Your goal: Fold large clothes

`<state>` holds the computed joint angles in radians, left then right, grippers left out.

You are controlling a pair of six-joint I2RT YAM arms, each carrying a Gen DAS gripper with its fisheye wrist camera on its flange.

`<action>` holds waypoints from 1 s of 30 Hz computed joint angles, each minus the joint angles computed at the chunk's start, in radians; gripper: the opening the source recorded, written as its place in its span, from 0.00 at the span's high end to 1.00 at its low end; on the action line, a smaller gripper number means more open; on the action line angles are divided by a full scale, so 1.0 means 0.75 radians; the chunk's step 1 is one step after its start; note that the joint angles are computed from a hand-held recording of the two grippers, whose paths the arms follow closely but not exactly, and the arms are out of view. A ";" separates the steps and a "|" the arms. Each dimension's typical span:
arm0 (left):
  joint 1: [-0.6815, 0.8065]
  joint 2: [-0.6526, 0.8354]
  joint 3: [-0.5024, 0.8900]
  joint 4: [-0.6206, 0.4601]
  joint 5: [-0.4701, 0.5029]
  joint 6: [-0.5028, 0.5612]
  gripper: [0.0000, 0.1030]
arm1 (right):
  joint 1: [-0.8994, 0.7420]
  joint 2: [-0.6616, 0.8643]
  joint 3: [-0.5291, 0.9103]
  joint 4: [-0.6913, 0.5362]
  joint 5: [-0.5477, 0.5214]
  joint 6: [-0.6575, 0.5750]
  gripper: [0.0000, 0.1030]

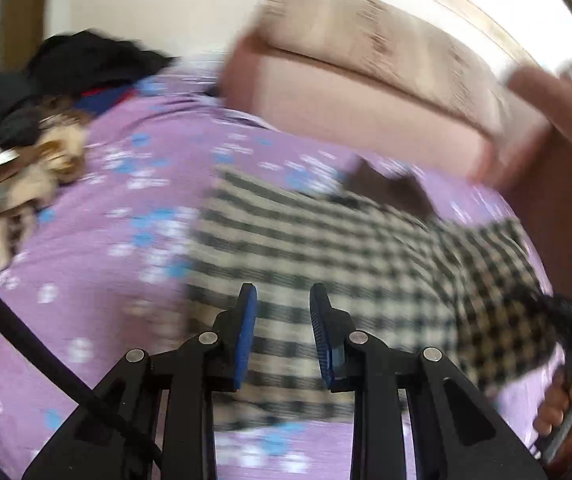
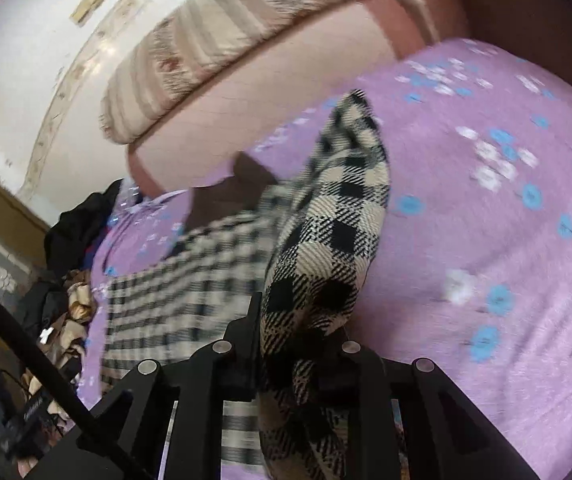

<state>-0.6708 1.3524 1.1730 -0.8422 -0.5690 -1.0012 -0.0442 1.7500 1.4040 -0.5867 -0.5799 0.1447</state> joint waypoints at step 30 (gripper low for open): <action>0.335 -0.210 -0.214 0.355 0.441 0.133 0.46 | 0.418 -0.035 0.027 -0.069 -0.059 -0.062 0.42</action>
<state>-0.4193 1.1948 1.0127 -0.5761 -0.2382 -0.9017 0.2694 1.7239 1.4245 -0.6384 -0.6240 0.0984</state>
